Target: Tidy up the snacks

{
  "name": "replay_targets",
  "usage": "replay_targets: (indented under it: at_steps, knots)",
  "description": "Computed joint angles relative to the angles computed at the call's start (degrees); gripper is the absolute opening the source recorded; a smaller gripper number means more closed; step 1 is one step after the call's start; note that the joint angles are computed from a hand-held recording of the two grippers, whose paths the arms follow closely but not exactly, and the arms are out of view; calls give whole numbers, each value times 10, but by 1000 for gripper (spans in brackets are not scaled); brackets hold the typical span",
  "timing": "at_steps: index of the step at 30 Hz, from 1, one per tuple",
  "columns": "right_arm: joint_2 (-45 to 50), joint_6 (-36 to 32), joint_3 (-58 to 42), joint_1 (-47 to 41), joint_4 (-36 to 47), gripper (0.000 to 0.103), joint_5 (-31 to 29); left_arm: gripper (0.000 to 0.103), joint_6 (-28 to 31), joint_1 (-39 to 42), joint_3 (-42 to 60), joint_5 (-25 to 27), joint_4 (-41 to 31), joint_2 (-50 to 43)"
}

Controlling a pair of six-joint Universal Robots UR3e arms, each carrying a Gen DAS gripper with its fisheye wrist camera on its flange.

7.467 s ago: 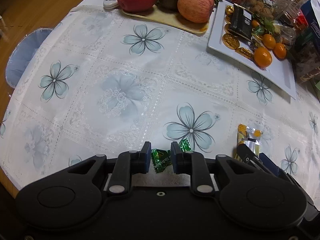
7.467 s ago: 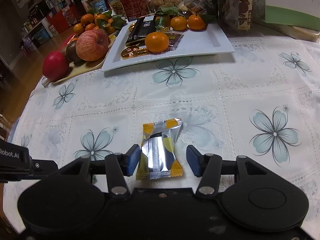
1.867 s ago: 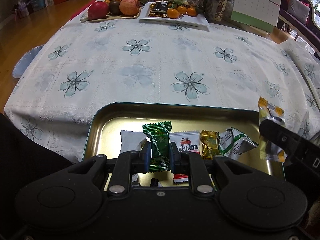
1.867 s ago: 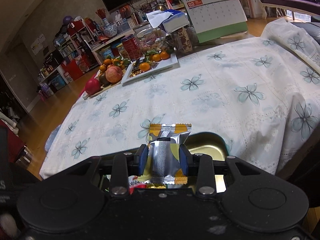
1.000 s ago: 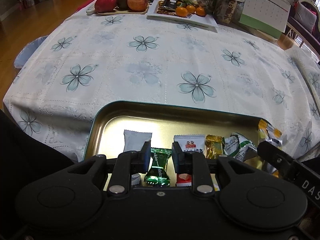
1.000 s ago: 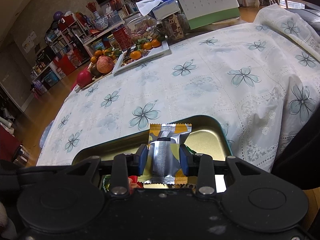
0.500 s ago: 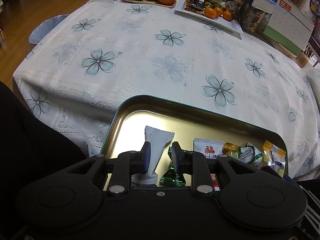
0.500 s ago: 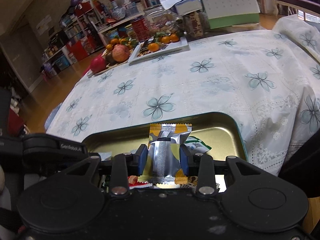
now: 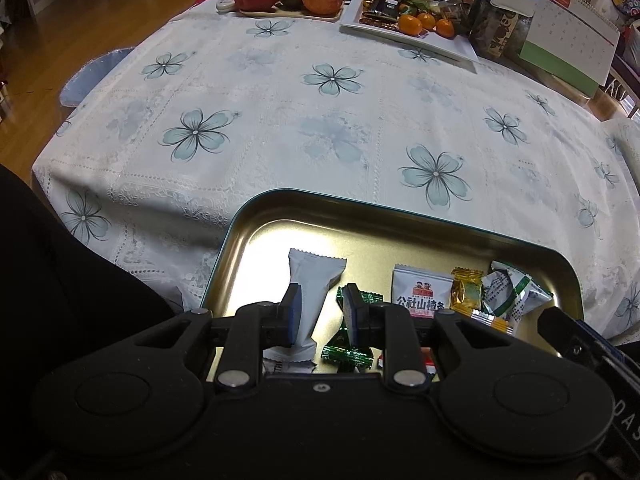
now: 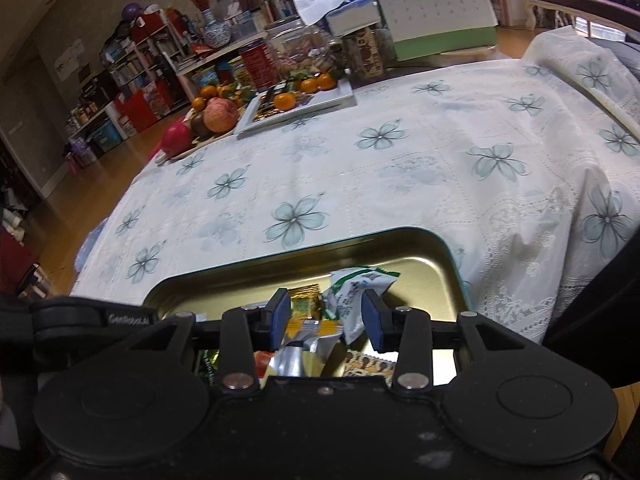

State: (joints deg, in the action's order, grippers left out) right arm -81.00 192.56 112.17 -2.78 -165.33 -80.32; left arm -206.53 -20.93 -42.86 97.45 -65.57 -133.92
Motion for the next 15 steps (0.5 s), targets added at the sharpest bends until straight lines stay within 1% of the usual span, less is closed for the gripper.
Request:
replay_targets:
  at_steps: [4, 7, 15]
  knots:
    - [1, 7, -6, 4, 20, 44, -23, 32, 5, -13, -17, 19, 8, 8]
    - [-3, 8, -7, 3, 34, 45, -28, 32, 14, -23, -22, 31, 11, 9]
    - [-21, 1, 12, 7, 37, 47, -35, 32, 29, -46, -49, 59, 31, 21]
